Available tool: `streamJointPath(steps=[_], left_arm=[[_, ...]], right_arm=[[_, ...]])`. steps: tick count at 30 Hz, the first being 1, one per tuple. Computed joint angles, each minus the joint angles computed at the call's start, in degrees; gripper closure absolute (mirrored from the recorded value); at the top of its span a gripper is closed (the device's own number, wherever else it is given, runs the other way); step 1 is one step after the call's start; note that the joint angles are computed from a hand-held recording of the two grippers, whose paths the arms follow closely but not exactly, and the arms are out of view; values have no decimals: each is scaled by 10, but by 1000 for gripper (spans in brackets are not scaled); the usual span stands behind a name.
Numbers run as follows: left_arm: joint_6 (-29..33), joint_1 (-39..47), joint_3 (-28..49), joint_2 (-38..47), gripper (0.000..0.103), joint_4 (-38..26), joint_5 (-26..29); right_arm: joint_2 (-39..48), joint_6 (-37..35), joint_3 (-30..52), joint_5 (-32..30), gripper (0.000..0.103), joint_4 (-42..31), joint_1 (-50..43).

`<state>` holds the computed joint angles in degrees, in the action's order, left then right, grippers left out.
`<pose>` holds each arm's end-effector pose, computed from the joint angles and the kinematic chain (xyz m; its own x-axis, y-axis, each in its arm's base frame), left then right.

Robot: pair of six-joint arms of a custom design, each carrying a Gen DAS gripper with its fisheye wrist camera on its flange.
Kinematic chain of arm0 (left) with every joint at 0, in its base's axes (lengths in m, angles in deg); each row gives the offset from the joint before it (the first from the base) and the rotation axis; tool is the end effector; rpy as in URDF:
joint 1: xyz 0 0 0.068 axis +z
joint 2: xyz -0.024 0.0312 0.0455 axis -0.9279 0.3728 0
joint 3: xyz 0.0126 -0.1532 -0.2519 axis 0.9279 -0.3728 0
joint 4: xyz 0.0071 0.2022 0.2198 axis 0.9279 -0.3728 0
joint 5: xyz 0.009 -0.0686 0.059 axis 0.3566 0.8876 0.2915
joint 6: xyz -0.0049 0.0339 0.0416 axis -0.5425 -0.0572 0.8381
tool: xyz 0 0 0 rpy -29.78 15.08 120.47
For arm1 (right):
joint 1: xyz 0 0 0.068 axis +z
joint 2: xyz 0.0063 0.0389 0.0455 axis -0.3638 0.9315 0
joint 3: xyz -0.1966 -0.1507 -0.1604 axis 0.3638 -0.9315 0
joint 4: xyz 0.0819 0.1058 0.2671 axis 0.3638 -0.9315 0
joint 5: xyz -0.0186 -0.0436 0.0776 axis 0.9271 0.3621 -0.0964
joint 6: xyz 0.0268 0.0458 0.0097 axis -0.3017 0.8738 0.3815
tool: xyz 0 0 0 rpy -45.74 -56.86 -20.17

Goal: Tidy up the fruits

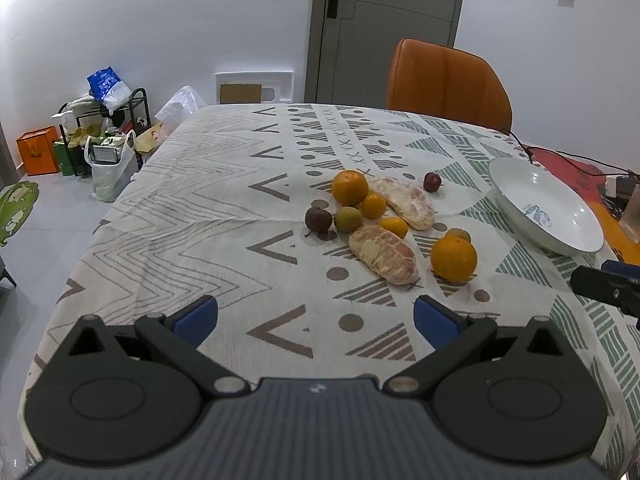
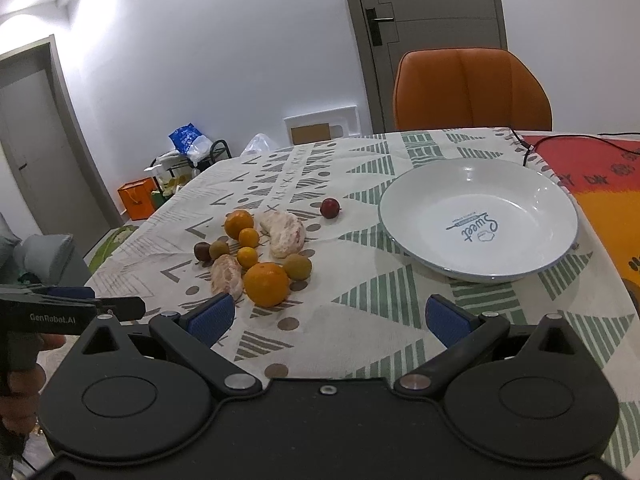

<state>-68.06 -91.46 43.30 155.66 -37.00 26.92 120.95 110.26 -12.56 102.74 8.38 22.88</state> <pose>0.2330 -0.0993 0.0662 -0.6617 0.1476 -0.7351 0.2920 0.9537 -0.0714 0.1561 0.1232 0.0657 -0.5231 0.2131 -0.8252 0.0985 0.9769 0.1898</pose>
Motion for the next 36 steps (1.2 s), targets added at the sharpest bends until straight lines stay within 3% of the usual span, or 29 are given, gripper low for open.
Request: streamJointPath(steps=[15,36], left_arm=[[5,-2,9,3,0,-1,11],[29,1,-3,-5,0,11,35]], right_arm=[[-6,-11,8,-3,0,-17,-8],[-20,14,7,54,0,-42,17]])
